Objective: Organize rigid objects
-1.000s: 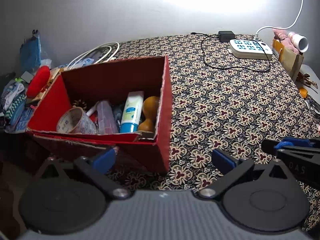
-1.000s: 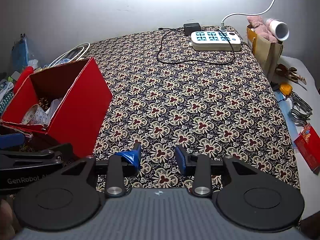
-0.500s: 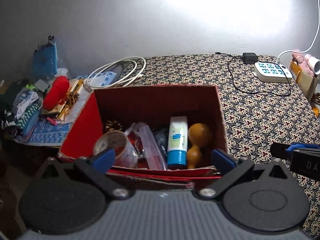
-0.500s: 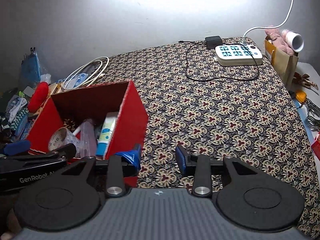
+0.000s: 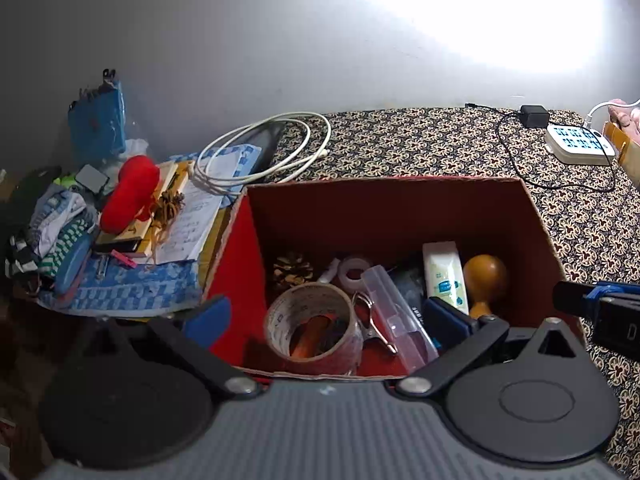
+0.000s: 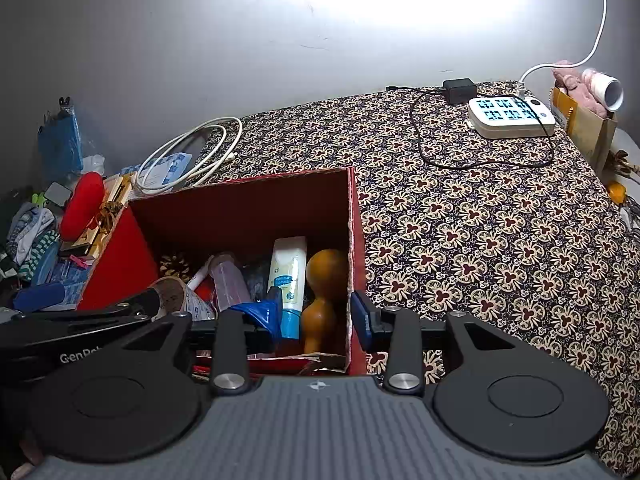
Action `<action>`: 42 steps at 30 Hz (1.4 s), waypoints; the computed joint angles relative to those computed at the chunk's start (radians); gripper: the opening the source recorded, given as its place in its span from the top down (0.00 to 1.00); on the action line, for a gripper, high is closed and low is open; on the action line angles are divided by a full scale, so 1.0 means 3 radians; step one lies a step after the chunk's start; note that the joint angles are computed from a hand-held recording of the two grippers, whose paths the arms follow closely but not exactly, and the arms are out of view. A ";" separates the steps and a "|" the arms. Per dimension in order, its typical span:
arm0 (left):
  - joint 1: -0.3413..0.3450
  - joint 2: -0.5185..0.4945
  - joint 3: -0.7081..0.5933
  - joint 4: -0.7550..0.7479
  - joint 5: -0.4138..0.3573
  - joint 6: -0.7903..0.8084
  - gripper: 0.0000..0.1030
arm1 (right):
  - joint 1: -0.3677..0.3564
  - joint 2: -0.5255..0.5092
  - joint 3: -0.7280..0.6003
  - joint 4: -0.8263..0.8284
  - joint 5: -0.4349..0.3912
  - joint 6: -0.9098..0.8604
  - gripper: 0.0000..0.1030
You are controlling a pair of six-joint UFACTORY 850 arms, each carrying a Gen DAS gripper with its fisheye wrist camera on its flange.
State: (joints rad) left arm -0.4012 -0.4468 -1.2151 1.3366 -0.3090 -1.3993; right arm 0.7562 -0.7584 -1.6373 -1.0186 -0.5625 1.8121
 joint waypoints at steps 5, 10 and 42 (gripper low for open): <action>0.0064 -0.0043 -0.0013 0.0079 0.0064 0.0115 0.01 | 0.0025 -0.0106 -0.0142 0.0054 -0.0093 0.0047 0.80; 0.0095 -0.0105 -0.0067 0.0037 0.0113 0.0213 0.01 | 0.0038 -0.0213 -0.0278 0.0114 -0.0090 0.0152 0.80; 0.0208 -0.0464 -0.0373 -0.0508 0.0169 0.0627 0.01 | -0.0033 -0.0594 -0.0744 0.0308 -0.0193 -0.0486 0.80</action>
State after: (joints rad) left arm -0.3389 -0.5861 -1.3270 1.1844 -0.2583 -1.2112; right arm 0.7464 -0.9365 -1.8604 -0.9262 -0.6206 1.6663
